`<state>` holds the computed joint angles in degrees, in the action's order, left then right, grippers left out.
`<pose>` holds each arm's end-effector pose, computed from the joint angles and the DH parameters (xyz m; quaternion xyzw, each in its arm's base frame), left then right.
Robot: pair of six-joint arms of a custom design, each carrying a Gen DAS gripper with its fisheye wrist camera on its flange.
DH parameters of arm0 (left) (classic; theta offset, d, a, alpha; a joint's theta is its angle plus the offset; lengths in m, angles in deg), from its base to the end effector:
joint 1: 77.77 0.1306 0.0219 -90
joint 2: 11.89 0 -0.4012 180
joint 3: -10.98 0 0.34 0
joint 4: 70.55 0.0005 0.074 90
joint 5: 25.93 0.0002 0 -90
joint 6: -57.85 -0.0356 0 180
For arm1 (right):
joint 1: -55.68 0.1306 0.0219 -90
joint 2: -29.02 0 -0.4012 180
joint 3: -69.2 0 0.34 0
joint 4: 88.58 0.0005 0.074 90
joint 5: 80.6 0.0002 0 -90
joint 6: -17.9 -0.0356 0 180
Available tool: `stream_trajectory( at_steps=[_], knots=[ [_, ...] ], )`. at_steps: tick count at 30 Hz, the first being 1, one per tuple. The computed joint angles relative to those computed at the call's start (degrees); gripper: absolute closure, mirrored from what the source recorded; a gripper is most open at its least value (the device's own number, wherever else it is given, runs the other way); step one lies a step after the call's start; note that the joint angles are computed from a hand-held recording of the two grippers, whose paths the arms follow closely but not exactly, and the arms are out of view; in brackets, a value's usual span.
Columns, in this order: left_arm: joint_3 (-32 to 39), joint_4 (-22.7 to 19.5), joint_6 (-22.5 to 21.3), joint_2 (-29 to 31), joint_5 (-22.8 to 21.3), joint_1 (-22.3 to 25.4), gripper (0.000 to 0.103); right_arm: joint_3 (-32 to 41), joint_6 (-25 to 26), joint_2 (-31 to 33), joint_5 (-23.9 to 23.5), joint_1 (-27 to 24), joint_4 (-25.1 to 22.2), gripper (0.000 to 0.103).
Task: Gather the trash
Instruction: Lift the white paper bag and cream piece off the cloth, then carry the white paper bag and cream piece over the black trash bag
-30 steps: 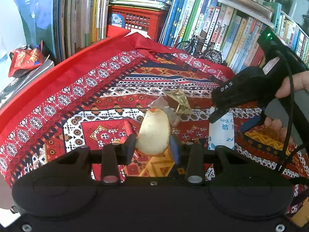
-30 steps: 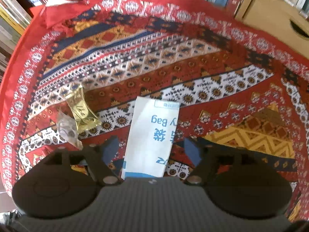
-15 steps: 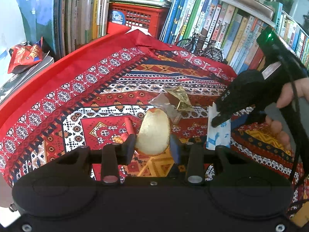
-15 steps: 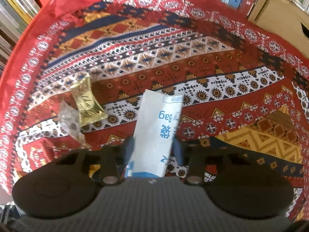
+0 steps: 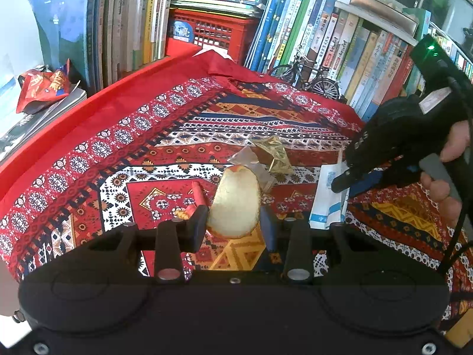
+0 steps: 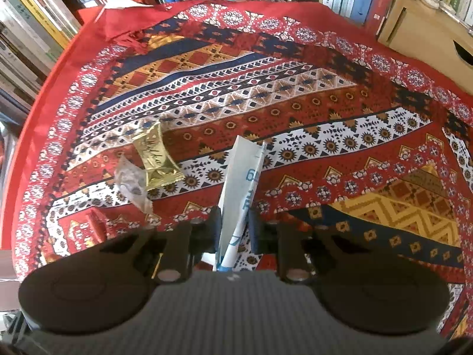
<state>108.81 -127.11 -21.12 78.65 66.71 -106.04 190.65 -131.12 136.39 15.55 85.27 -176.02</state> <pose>0.3815 -0.2076 0.4918 0.1484 0.9255 -0.1373 0.3204 0.4392 0.2444 0.4913 0.2585 0.9537 0.0629 0.1405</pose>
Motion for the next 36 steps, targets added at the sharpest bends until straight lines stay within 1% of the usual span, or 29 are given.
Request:
stream_trajectory(
  at_steps=[7, 15, 23, 28, 36],
  knots=[
    [0.21, -0.40, -0.65, -0.66, 0.43, -0.32, 0.067, -3.76, -3.22, -4.07, -1.08, 0.53, 1.88, 0.085],
    [0.10, -0.83, -1.98, -2.92, 1.86, -0.99, 0.067, -5.85, -7.65, -8.29, 1.41, 3.56, 2.29, 0.086],
    [-1.36, -2.49, -4.95, -7.49, 3.85, -0.68, 0.067, -6.03, -14.39, -11.26, 5.73, 9.00, 0.62, 0.086],
    [-2.94, -4.51, -6.59, -11.17, 5.29, 0.20, 0.067, -6.70, -19.32, -12.69, 7.22, 12.71, 0.12, 0.087],
    [-5.20, -8.44, -9.71, -17.38, 7.39, 1.67, 0.067, -6.51, -27.69, -13.66, 10.17, 20.06, -2.16, 0.087]
  ],
)
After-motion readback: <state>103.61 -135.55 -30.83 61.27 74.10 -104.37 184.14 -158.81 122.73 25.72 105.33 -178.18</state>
